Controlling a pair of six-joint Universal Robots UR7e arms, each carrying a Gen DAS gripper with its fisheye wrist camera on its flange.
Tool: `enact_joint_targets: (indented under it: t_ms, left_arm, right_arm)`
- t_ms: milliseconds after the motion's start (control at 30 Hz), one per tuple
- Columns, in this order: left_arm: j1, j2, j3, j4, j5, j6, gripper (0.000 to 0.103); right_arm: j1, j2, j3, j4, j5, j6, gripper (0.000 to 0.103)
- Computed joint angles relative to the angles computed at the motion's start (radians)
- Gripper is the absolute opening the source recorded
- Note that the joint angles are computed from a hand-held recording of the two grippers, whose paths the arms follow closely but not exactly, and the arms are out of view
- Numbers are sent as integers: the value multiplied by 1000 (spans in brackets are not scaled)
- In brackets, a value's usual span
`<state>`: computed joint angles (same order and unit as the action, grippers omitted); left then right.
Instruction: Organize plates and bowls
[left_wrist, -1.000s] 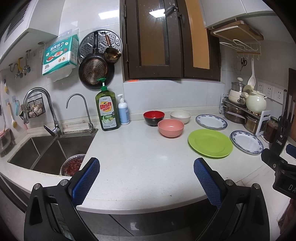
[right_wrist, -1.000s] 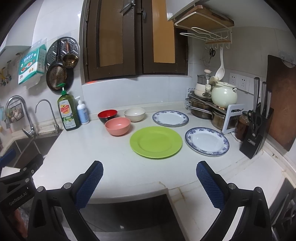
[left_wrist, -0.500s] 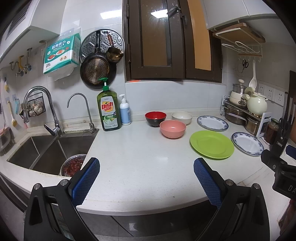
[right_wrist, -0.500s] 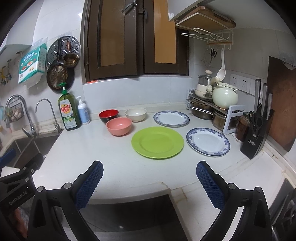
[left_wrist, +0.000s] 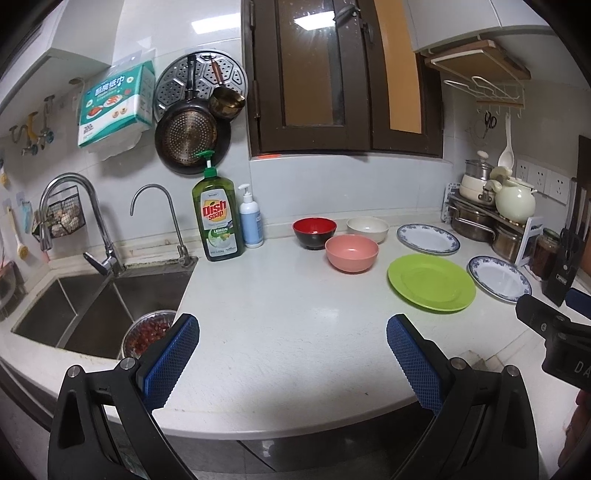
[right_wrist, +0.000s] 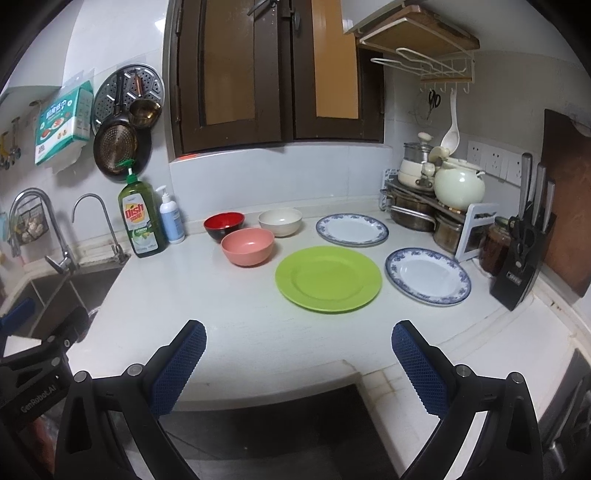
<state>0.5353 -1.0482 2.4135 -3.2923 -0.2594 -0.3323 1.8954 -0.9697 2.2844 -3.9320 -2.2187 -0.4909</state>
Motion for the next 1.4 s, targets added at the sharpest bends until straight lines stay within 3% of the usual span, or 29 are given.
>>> enact_joint_targets:
  t_ms: [333, 433, 533, 600, 800, 1033, 1267, 1400]
  left_arm:
    - [87, 33, -107, -114, -38, 262, 103]
    - [130, 64, -177, -159, -50, 364, 103]
    - [165, 124, -262, -284, -56, 523, 103]
    - [189, 143, -312, -288, -75, 565, 103]
    - [285, 188, -505, -116, -180, 582, 103]
    - [381, 273, -773, 226, -271, 500, 98]
    - [439, 382, -1028, 481, -278, 467, 95]
    - [468, 421, -1152, 678, -304, 399, 91]
  right_arm:
    - [9, 56, -103, 67, -22, 25, 102]
    - [4, 71, -163, 124, -28, 22, 102]
    - [-6, 90, -227, 173, -20, 15, 102]
    - [-17, 105, -273, 207, 0, -2, 102]
    - [-60, 147, -442, 373, 69, -5, 102]
    - [-95, 246, -724, 624, 72, -55, 100]
    - [-113, 351, -988, 875, 81, -112, 95]
    - [-125, 424, -1173, 1098, 80, -78, 89]
